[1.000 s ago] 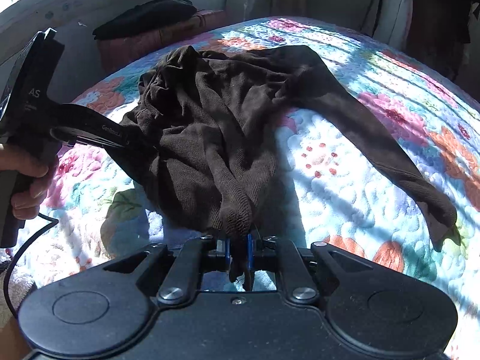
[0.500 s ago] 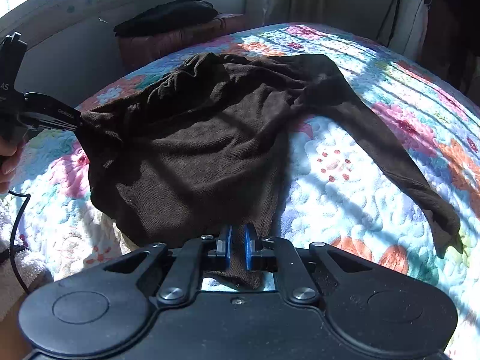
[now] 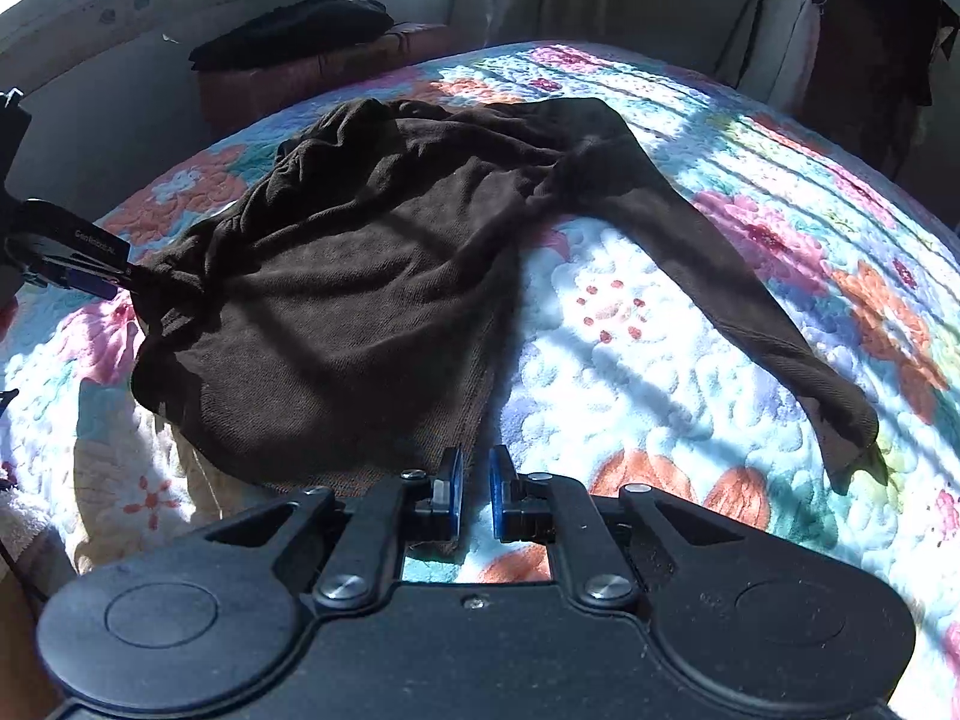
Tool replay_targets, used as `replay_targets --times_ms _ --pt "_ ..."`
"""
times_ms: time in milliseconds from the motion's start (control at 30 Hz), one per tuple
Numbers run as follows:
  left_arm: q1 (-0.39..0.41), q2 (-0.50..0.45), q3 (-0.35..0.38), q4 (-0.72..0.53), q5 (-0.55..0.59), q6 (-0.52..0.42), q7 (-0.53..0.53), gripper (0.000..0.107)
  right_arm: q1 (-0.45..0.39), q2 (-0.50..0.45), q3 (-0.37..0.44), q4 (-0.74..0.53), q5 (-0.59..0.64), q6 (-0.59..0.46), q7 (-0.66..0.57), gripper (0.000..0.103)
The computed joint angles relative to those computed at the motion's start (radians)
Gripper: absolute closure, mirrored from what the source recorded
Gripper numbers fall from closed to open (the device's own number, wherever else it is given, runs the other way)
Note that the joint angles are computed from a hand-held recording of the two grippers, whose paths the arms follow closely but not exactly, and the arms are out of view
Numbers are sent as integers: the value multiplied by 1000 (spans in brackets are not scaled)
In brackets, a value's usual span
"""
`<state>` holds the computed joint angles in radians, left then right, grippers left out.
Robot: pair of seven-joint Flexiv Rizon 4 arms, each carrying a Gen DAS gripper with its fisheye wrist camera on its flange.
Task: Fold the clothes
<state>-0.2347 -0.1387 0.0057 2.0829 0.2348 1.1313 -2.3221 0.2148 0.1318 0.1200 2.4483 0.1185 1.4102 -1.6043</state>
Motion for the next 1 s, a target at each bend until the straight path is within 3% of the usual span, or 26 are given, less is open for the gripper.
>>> replay_targets --times_ms 33,100,167,300,367,433,467,533,567,600,633,700,767,900,967,1000 --pt "7 4 -4 17 -29 21 15 52 33 1 -23 -18 82 -24 -50 85" --pt "17 12 -14 47 -87 62 52 51 75 1 -56 -58 233 -77 -146 63" --pt "16 12 -24 59 -115 96 91 46 70 -11 -41 -64 260 -77 -168 50" --pt "1 -19 -50 41 -148 123 198 30 59 -54 -11 -73 271 -64 -182 39" --pt "-17 -58 -50 -10 -132 62 234 14 56 -91 -7 -97 316 -69 -206 34" --pt "-37 -101 -49 -67 -114 -9 268 12 43 -155 10 -118 281 -65 -148 32" --pt "-46 -123 -48 -97 -105 -45 285 13 41 -182 15 -111 206 -45 -75 30" --pt "-97 -149 -7 -167 38 -117 208 17 48 -206 28 -77 111 61 -32 34" --pt "-115 -145 14 -169 52 -109 190 41 14 -212 78 -92 152 75 -99 55" --pt "-112 -133 16 -156 53 -84 176 58 -11 -211 120 -115 224 69 -189 78" --pt "-110 -121 18 -143 54 -59 162 93 -13 -209 129 -112 231 86 -219 89" --pt "-116 -83 29 -114 81 -16 108 95 27 -199 71 -41 62 179 -118 94" --pt "-120 -42 37 -88 119 20 43 95 3 -171 70 -24 18 201 -99 95" --pt "-61 10 -27 40 -74 218 43 95 -30 -72 47 6 -27 185 -83 95" --pt "-99 21 -3 18 10 200 -50 95 -55 -32 35 24 -99 184 -42 95" --pt "-113 30 2 7 58 177 -93 95 -35 -3 12 21 -71 166 -62 95"
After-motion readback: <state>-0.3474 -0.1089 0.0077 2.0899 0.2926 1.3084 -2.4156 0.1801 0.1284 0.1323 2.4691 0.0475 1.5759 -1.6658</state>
